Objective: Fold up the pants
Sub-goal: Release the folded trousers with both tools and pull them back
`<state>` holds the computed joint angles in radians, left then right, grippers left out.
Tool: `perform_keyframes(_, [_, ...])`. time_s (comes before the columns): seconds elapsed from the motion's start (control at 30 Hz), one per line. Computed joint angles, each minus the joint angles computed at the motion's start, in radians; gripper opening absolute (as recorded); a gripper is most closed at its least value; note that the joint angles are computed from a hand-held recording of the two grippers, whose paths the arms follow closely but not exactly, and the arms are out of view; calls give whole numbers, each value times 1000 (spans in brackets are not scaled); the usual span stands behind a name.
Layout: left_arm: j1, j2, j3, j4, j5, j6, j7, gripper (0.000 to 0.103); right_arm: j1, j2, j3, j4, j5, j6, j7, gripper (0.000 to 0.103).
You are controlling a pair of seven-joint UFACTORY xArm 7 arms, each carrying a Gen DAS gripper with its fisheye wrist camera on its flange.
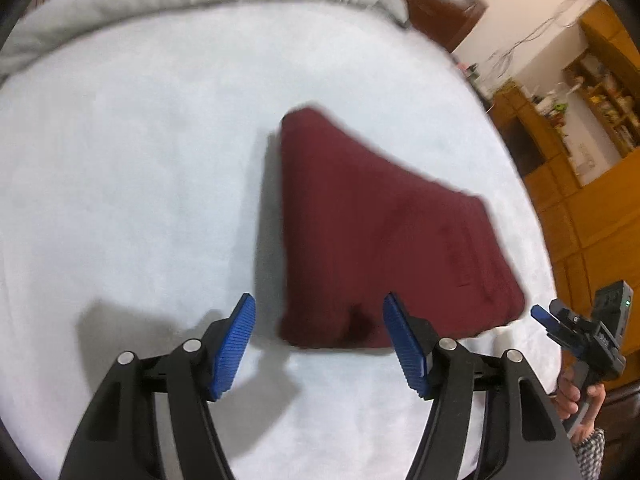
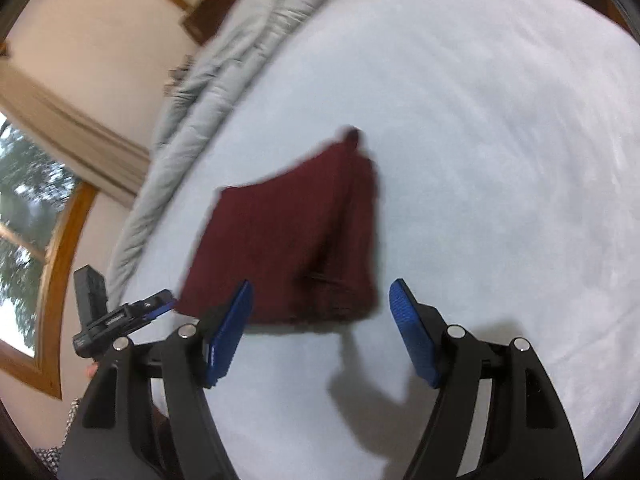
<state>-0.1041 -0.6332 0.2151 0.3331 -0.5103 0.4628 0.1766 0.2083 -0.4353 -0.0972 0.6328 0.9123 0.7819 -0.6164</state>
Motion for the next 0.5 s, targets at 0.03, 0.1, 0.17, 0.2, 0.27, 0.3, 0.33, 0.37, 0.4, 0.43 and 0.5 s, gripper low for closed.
perform_keyframes(0.03, [3, -35, -22, -3, 5, -2, -15, 67, 19, -17, 1, 6, 26, 11, -18, 71])
perform_keyframes(0.1, [-12, -60, -35, 1, 10, 3, -30, 68, 49, -15, 17, 26, 52, 23, -26, 71])
perform_keyframes(0.17, [-52, -42, -28, 19, -4, 4, -26, 68, 73, -1, 37, 36, 69, 20, -36, 71])
perform_keyframes(0.2, [-63, -18, -42, 30, -5, -5, -38, 68, 77, 5, 49, 35, 61, 14, -35, 71])
perform_keyframes(0.27, [-77, 26, -63, 36, 2, -20, -51, 68, 87, 42, 81, 34, 41, -16, -9, 71])
perform_keyframes(0.3, [-85, 46, -62, 37, -1, -29, -51, 68, 88, 50, 83, 31, 38, -18, -1, 71])
perform_keyframes(0.33, [-92, 71, -59, 34, -3, -42, -44, 68, 87, 75, 88, 27, 33, -33, 16, 69])
perform_keyframes(0.37, [-94, 83, -59, 30, -2, -44, -41, 68, 86, 83, 84, 16, 41, -41, 12, 65])
perform_keyframes(0.4, [-101, 95, -55, 31, -8, -45, -35, 68, 86, 88, 81, 10, 48, -44, 8, 64])
perform_keyframes(0.43, [-110, 107, -47, 31, -18, -50, -22, 68, 87, 103, 72, 8, 69, -43, -4, 64])
perform_keyframes(0.5, [-119, 125, -39, 29, -32, -57, 3, 68, 85, 123, 81, 11, 77, -51, -11, 64])
